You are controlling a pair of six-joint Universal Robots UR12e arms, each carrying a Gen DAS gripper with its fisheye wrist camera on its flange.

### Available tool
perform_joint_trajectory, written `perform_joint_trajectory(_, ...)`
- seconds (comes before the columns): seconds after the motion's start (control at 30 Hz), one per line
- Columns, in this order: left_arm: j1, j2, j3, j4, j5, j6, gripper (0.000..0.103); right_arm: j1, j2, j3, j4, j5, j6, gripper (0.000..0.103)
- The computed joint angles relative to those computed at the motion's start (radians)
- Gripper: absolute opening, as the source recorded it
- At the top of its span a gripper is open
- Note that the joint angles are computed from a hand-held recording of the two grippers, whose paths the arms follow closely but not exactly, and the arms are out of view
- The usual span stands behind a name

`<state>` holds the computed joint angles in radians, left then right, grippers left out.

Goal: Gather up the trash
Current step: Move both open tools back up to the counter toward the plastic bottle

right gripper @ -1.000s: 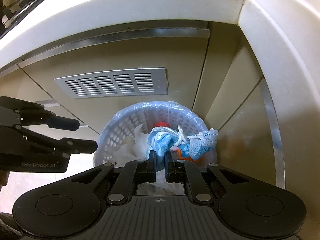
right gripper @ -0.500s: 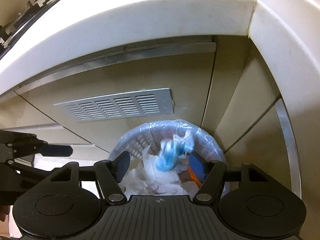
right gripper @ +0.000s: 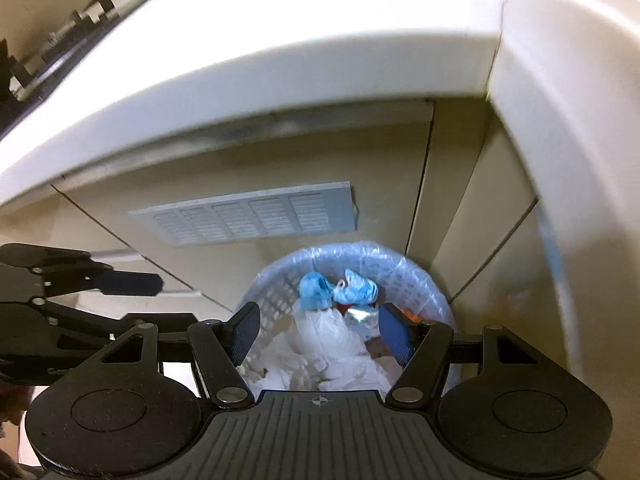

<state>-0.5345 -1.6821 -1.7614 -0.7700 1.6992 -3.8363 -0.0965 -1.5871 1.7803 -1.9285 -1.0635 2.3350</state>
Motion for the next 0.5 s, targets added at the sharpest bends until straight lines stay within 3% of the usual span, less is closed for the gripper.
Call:
perform_joint_trajectory(0.13, 0.0, 0.01, 0.007, 0.04, 0.01, 0.021, 0.047, -0.022, -0.034, 0.005, -0.042, 0.067, -0.03, 0.066)
perform_joint_trajectory(0.27, -0.006, 0.02, 0.024, 0.109, 0.037, 0.09, 0.047, -0.054, -0.068, 0.018, -0.107, 0.155, -0.053, 0.066)
perform_joint_trajectory(0.5, -0.015, 0.015, 0.082, 0.19, 0.126, 0.231, 0.047, -0.079, -0.075, 0.022, -0.255, 0.232, 0.06, 0.066)
